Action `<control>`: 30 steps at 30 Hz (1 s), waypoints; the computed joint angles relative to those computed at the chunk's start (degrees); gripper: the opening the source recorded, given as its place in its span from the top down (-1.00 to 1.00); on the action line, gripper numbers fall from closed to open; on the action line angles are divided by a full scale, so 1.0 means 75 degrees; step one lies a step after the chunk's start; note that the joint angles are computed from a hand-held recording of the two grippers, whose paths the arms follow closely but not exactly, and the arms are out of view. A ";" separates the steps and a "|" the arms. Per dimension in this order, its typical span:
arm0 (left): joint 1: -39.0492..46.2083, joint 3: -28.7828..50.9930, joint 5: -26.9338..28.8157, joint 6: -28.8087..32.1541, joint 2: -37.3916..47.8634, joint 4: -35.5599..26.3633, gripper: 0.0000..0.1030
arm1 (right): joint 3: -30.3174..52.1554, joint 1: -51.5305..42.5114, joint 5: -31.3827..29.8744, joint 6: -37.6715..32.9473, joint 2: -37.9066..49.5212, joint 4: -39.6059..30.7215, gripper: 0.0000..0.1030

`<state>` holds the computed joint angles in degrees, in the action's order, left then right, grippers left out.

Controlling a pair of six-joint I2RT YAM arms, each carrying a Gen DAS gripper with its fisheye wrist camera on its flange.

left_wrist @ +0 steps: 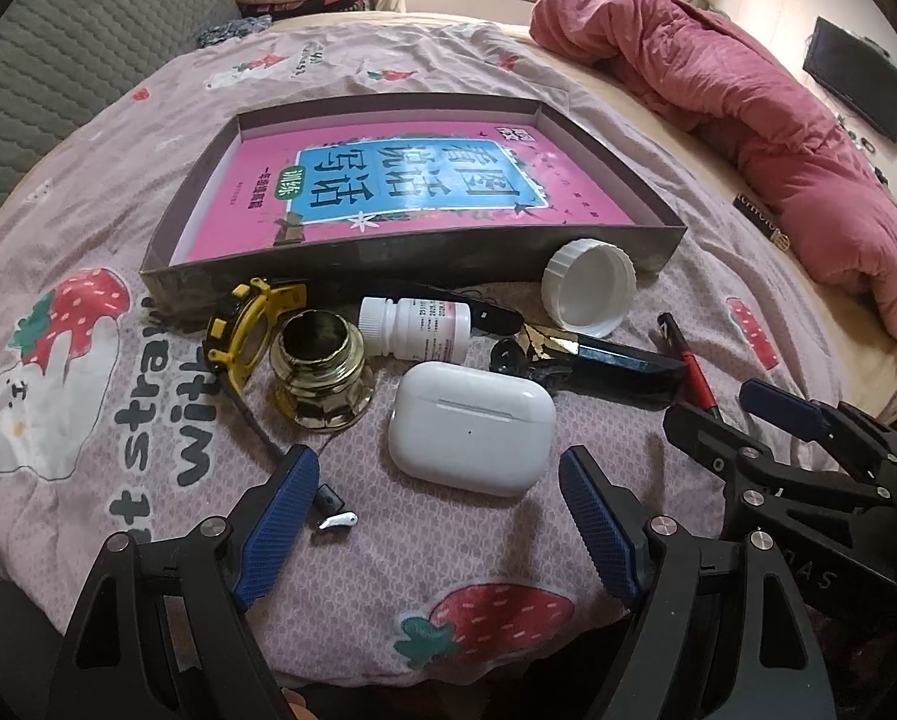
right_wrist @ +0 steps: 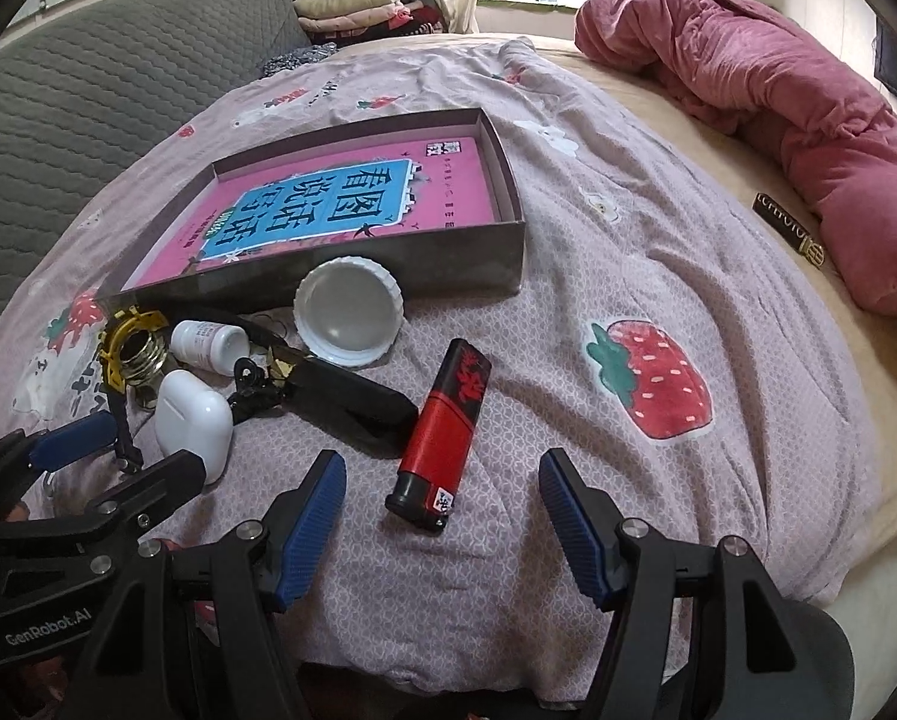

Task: Organize rigid objects
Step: 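Grasp the white earbud case with the left tool while the right tool grasps the red lighter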

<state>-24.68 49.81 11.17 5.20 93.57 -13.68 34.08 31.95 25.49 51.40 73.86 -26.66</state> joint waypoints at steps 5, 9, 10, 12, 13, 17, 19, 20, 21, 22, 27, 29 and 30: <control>-0.0136 0.0085 -0.0163 0.0015 0.0208 0.0094 -0.61 | 0.0002 -0.0209 0.0025 0.0023 0.0281 0.0178 -0.29; -0.0204 0.0221 -0.0230 0.0000 0.0414 0.0125 -0.61 | 0.0040 -0.0313 0.0031 -0.0044 0.0473 0.0228 -0.29; -0.0207 0.0249 -0.0212 -0.0004 0.0452 0.0126 -0.61 | 0.0024 -0.0327 0.0033 -0.0034 0.0464 0.0227 -0.29; -0.0206 0.0286 -0.0213 0.0017 0.0515 0.0122 -0.61 | 0.0009 -0.0333 0.0096 0.0030 0.0433 0.0137 -0.29; -0.0201 0.0305 -0.0197 0.0037 0.0547 0.0124 -0.61 | 0.0000 -0.0347 0.0118 0.0049 0.0408 0.0079 -0.29; -0.0216 0.0361 -0.0172 0.0046 0.0650 0.0150 -0.61 | -0.0104 -0.0473 0.0056 0.0031 0.0235 0.0050 -0.27; -0.0227 0.0385 -0.0164 0.0058 0.0687 0.0152 -0.60 | -0.0080 -0.0476 0.0134 0.0035 0.0225 -0.0059 -0.21; -0.0228 0.0392 -0.0147 0.0063 0.0704 0.0160 -0.57 | -0.0027 -0.0485 0.0193 0.0023 0.0278 -0.0136 -0.13; -0.0232 0.0404 -0.0134 0.0079 0.0730 0.0169 -0.53 | 0.0012 -0.0501 0.0252 -0.0018 0.0325 -0.0188 -0.09; -0.0211 0.0484 -0.0013 0.0102 0.0815 0.0089 -0.40 | 0.0006 -0.0546 0.0250 -0.0083 0.0331 -0.0150 -0.05; -0.0175 0.0539 0.0124 0.0121 0.0917 0.0057 -0.37 | -0.0023 -0.0758 0.0204 -0.0479 0.0457 0.0171 0.10; -0.0119 0.0553 0.0242 0.0109 0.0937 0.0054 -0.36 | -0.0042 -0.0772 0.0189 -0.0580 0.0488 0.0317 0.22; -0.0099 0.0572 0.0288 0.0102 0.0956 0.0044 -0.36 | -0.0076 -0.0799 0.0147 -0.0686 0.0493 0.0461 0.27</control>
